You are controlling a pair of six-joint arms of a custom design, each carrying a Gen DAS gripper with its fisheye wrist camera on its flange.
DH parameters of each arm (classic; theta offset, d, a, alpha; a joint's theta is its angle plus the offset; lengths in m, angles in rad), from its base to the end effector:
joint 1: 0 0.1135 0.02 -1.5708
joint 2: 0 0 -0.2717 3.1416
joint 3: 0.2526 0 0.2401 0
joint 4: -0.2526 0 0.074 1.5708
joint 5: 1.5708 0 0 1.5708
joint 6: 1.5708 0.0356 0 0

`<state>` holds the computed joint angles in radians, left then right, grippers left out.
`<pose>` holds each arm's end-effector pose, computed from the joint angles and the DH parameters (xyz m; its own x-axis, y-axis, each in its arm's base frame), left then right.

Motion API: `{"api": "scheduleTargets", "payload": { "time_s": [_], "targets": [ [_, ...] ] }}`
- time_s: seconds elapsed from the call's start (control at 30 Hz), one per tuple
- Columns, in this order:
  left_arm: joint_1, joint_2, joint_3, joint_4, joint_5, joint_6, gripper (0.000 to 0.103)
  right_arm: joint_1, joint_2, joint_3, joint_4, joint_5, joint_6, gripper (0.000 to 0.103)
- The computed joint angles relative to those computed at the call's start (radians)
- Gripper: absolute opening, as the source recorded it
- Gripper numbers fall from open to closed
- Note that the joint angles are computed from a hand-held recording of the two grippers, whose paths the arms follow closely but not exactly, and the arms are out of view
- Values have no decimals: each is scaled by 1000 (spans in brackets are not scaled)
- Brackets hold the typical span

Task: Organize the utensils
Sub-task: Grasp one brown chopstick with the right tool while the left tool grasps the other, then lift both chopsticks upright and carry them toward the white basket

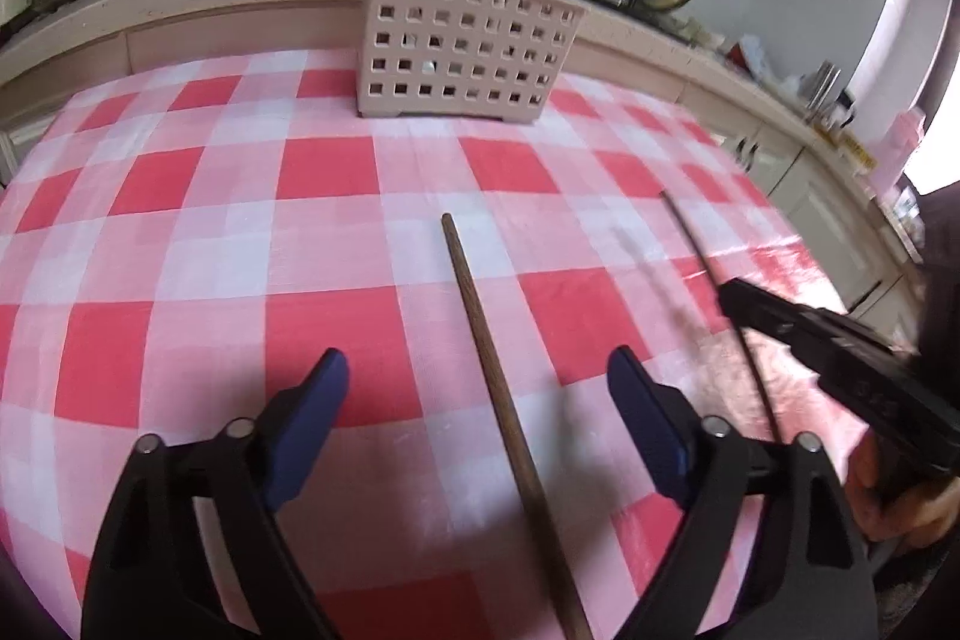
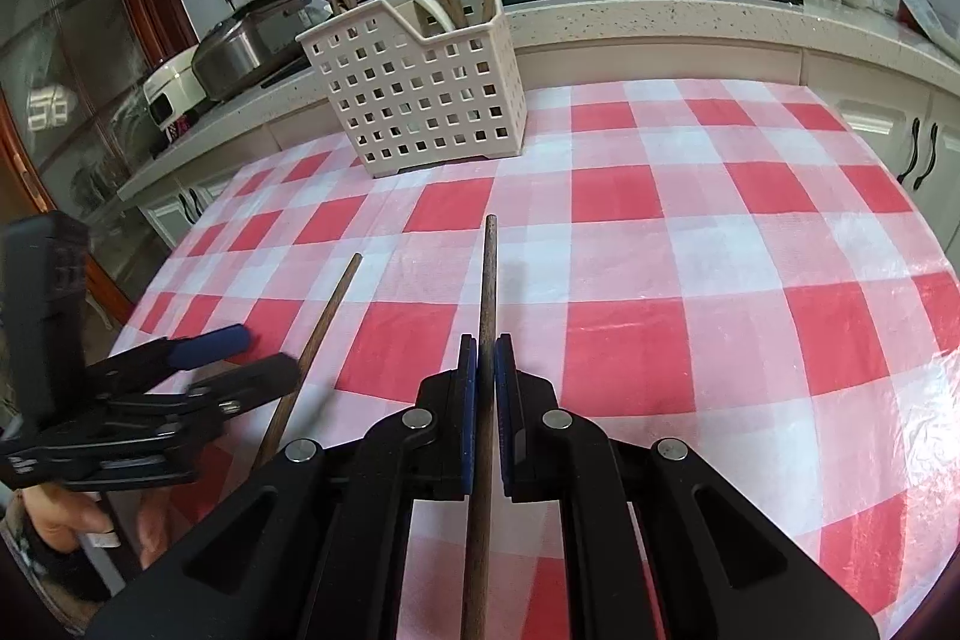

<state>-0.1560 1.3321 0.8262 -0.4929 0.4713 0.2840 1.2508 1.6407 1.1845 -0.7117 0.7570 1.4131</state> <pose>0.2399 -0.0541 0.2284 -0.6905 0.3613 -0.6266 0.5987 0.7716 -0.2148 0.1218 0.2897 0.2441 -0.6432 0.3411 -0.6855 0.1907 0.9384 0.2880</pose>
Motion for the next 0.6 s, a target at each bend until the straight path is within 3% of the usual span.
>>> {"api": "scheduleTargets", "payload": {
  "time_s": [0.23,0.27,0.4,0.6],
  "targets": [
    [-171,-16,-33,91,-255,-45,52,25,-58,-49,6,42,11,8],
    [-186,-16,-34,99,-284,-48,44,27,-67,-59,10,44,14,8],
    [-207,-27,-41,106,-315,-37,25,33,-95,-93,33,47,19,8],
    [-245,-45,-57,110,-351,-9,13,34,-112,-120,59,46,24,8]
  ]
}}
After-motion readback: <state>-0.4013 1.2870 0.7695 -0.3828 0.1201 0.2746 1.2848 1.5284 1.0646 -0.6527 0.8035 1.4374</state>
